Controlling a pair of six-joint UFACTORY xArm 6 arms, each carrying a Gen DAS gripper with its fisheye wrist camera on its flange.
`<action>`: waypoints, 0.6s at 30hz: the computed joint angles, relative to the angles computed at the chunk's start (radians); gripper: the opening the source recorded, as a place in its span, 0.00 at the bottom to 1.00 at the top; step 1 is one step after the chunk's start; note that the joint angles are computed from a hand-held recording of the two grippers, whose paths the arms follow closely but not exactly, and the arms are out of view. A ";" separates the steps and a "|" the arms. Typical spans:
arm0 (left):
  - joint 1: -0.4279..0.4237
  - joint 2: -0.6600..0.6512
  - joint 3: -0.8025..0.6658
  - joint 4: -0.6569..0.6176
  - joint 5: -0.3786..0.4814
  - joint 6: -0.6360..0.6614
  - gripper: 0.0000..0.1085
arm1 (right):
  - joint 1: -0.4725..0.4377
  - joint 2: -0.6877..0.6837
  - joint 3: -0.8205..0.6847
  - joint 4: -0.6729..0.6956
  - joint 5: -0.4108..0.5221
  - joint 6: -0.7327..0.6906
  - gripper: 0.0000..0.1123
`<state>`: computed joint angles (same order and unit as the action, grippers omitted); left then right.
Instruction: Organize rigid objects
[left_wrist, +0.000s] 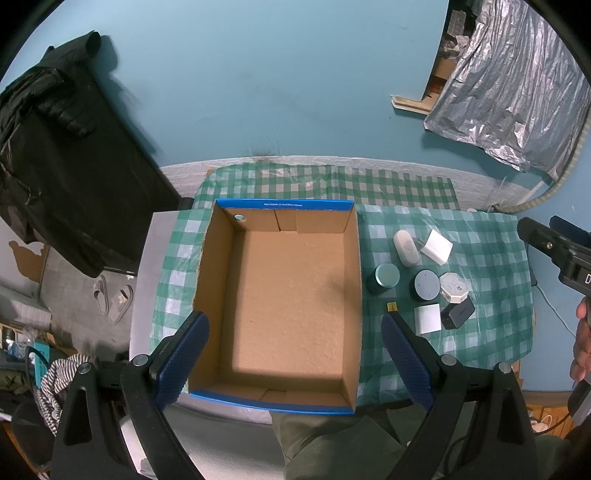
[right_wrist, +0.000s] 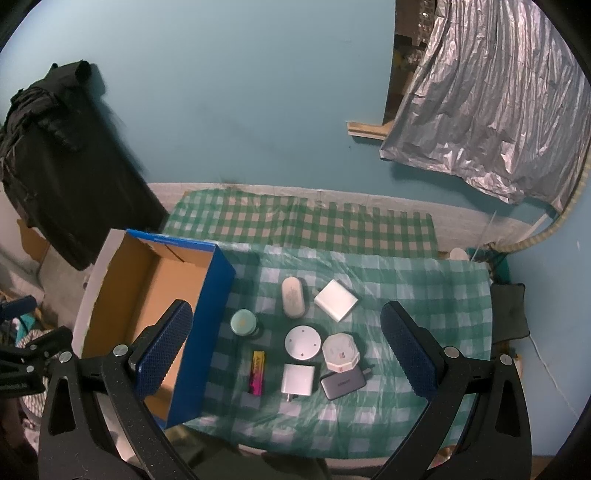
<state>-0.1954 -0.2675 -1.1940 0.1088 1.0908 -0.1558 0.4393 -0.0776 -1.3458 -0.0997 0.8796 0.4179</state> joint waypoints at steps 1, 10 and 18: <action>0.000 0.000 0.000 0.000 -0.001 0.000 0.87 | 0.001 -0.002 0.003 0.000 -0.001 0.002 0.90; 0.000 0.002 -0.002 0.000 0.001 -0.001 0.87 | 0.005 -0.005 0.006 -0.005 0.004 0.010 0.90; -0.001 0.002 -0.003 0.000 0.001 0.000 0.87 | 0.005 -0.006 0.007 -0.006 0.005 0.010 0.90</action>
